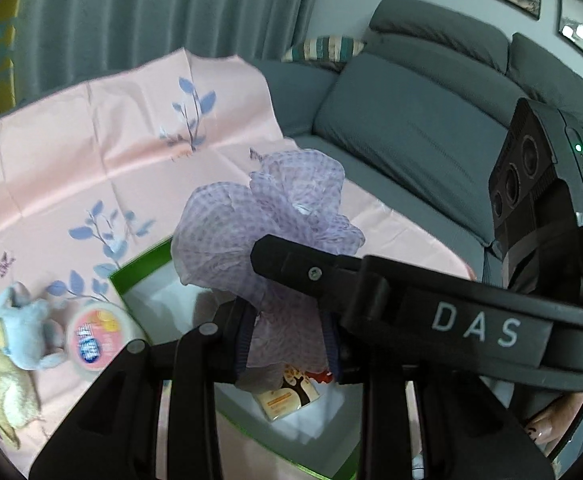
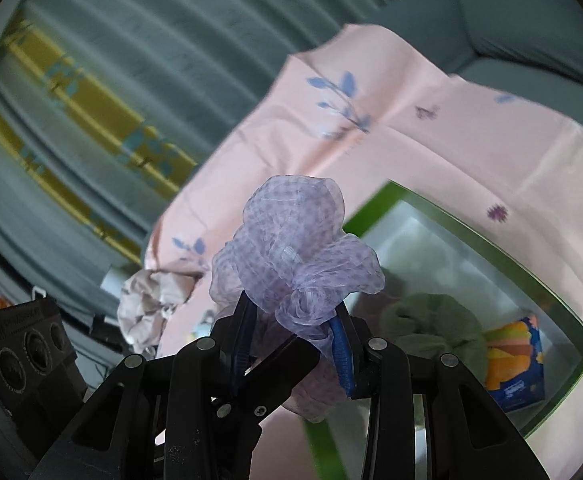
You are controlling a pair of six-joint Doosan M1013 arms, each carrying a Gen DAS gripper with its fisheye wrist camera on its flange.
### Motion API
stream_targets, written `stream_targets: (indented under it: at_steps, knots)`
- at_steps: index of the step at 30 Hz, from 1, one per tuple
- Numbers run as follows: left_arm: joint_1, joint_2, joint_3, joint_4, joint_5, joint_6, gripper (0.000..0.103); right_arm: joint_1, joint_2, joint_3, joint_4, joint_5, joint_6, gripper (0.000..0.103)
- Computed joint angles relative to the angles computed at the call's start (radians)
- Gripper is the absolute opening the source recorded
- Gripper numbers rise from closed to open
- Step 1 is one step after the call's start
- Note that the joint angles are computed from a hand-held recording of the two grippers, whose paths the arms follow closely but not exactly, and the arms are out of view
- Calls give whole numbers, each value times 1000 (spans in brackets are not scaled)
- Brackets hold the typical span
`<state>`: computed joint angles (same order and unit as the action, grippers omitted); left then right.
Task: Organize soft objects
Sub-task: 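Carry the purple scrunchie into the green box and release it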
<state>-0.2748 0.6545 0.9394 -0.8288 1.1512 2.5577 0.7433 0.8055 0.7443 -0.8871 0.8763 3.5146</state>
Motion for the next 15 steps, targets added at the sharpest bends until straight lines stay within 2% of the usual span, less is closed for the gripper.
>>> stream_targets:
  at_steps: [8,15]
  knots:
    - [-36,40,-39,95,19,-87,28,-27,-30,90,81,-13,80,39]
    - [-52,75,-82,156,39,-172,28,-40,-26,93,150,24,83,39]
